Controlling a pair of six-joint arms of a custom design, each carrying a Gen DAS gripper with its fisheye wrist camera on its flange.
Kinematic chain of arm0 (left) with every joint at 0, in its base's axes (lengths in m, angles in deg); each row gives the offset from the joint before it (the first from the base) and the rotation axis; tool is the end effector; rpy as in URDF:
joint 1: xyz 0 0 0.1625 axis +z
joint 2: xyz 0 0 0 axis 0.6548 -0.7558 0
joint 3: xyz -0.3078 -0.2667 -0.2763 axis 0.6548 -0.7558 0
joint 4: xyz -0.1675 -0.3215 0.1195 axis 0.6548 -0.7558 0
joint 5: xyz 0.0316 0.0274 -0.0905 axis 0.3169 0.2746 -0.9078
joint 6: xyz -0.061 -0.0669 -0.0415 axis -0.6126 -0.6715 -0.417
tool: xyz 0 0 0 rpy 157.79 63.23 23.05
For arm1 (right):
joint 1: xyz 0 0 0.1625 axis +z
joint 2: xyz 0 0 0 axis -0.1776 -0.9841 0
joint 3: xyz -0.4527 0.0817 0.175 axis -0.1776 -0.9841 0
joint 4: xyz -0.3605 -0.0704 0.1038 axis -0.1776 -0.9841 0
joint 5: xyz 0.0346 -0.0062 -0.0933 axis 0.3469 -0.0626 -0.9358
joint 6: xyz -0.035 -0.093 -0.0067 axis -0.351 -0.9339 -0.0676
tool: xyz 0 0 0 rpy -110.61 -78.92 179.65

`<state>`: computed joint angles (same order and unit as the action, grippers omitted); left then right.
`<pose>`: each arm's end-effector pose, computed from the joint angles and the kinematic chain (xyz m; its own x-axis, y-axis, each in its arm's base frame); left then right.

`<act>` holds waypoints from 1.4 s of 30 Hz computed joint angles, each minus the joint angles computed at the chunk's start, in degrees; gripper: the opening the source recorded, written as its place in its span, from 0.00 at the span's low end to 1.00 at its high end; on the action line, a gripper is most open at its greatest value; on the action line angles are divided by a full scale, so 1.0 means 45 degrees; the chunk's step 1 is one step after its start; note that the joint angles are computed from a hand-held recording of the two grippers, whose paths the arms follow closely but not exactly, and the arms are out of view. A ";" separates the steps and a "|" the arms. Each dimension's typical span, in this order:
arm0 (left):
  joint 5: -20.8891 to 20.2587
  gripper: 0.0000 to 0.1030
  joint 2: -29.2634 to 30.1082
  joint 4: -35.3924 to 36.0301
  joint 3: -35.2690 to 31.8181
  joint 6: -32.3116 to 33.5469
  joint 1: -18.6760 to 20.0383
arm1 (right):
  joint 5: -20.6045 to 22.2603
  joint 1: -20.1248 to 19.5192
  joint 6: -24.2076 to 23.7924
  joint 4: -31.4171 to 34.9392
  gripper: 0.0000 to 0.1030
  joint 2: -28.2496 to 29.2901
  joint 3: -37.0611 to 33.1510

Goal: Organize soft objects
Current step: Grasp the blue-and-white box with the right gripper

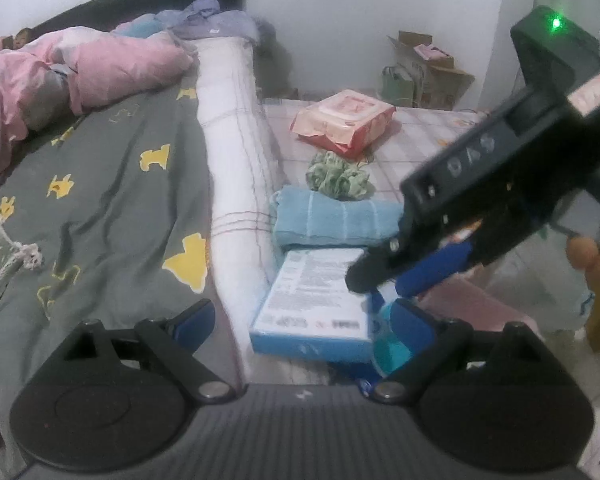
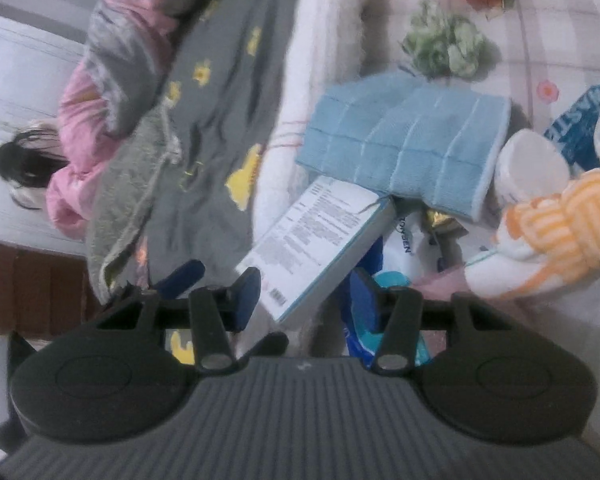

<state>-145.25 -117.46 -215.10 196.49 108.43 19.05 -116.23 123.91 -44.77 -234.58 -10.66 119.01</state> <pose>-0.0253 -0.4052 0.2978 -0.5508 0.6175 -0.5615 0.7946 0.5939 -0.1263 0.3120 -0.4444 -0.0038 -0.9679 0.2464 0.0502 0.2119 0.9067 -0.3648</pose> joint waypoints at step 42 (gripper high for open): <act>0.0502 0.71 -0.3471 0.5259 0.0444 -0.5294 -0.3015 | -0.0027 0.1577 -0.0610 -0.2773 0.32 -0.0245 0.1755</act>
<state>-142.99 -133.08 -191.43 198.49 84.61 5.48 -116.35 131.01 -47.51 -247.06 -11.76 126.91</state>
